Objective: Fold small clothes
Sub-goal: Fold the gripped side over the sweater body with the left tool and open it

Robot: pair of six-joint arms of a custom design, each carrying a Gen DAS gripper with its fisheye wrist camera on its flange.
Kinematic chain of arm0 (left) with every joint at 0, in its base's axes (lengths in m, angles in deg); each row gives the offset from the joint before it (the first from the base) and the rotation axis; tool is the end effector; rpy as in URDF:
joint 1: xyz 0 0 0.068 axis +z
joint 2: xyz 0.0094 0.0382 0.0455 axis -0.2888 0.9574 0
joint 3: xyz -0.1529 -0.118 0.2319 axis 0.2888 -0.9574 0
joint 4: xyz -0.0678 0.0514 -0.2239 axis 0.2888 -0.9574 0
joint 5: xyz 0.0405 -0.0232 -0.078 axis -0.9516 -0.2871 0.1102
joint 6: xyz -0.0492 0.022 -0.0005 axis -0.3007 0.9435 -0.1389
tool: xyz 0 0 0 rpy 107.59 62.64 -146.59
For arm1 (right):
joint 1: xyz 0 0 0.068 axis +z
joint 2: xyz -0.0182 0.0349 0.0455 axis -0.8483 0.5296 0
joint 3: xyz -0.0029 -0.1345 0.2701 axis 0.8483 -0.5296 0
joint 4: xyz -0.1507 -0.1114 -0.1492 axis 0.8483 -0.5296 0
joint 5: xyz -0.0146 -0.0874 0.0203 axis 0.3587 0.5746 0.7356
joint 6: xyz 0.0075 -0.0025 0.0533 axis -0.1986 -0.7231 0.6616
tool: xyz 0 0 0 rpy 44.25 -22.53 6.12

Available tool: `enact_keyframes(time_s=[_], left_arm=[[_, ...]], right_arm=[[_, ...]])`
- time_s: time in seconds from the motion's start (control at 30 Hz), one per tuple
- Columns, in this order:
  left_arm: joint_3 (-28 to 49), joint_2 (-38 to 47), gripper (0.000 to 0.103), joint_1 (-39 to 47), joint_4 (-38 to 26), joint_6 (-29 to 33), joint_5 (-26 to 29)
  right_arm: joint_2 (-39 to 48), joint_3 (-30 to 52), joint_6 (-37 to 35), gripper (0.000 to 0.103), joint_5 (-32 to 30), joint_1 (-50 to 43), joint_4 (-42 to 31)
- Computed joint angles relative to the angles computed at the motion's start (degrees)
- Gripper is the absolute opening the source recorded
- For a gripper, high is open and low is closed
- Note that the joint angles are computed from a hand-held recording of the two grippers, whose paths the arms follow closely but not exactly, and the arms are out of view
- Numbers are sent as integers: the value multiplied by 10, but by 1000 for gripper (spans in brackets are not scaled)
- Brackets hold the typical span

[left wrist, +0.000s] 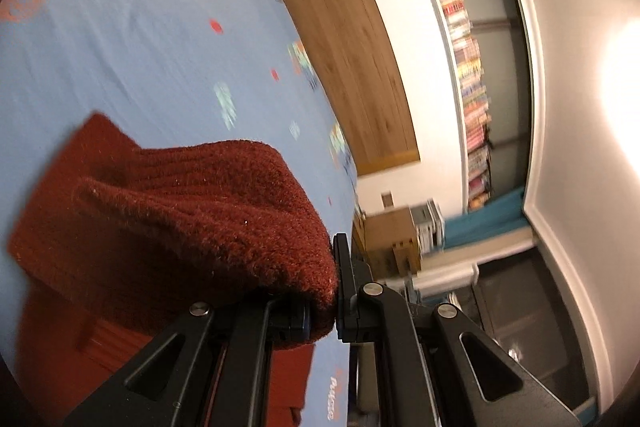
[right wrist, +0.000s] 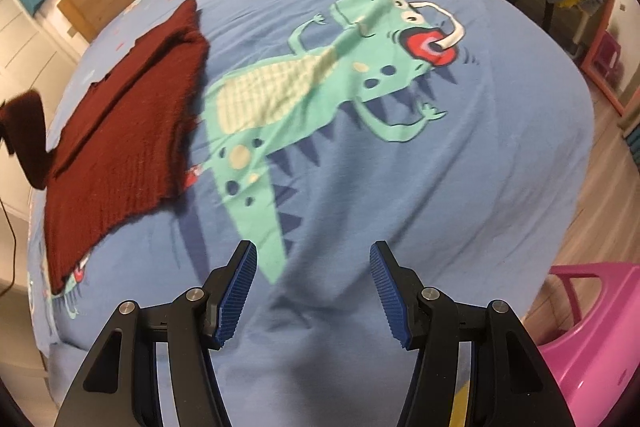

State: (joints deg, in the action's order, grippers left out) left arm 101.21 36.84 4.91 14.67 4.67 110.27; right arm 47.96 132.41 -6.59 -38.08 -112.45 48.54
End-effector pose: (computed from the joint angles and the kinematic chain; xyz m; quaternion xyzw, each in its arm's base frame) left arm 0.2808 0.0935 0.2340 -0.4334 0.6656 -0.3970 0.4600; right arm 0.1728 -0.2151 0.0863 -0.0029 0.9750 0.1265 0.1828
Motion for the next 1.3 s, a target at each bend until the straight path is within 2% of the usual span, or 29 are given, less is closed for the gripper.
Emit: enact_keyframes(time_s=[0.17,0.37,0.53,0.63,0.73,0.8,0.9,0.93,1.0,1.07,1.17,1.3], left_arm=[[39,54,6,-112,-10,9,-51],[42,141,6,-245,-21,42,-123],[57,228,6,-307,-61,62,-152],[36,245,7,-338,-44,53,-166],[14,236,17,-339,-16,44,-165],[0,223,34,-326,-2,32,-167],[17,210,38,-285,-4,1,-154],[37,216,38,-270,-14,-2,-146],[22,218,38,-253,14,-26,-143],[42,247,36,-241,22,-56,-143],[55,271,10,-238,37,-84,-127],[73,266,9,-249,39,-53,-110]], right_arm=[[27,39,-1,61,-7,-17,-25],[49,73,8,61,-8,-28,-37],[76,101,23,61,-2,-34,-47],[88,110,31,61,3,-34,-49],[88,108,30,61,5,-29,-45],[88,104,28,61,6,-24,-39],[90,100,27,61,5,-17,-36],[90,97,26,61,5,-15,-34],[93,94,27,61,7,-11,-30],[96,93,29,61,7,-10,-28],[100,95,32,61,7,-9,-27],[106,104,33,61,6,-12,-30]])
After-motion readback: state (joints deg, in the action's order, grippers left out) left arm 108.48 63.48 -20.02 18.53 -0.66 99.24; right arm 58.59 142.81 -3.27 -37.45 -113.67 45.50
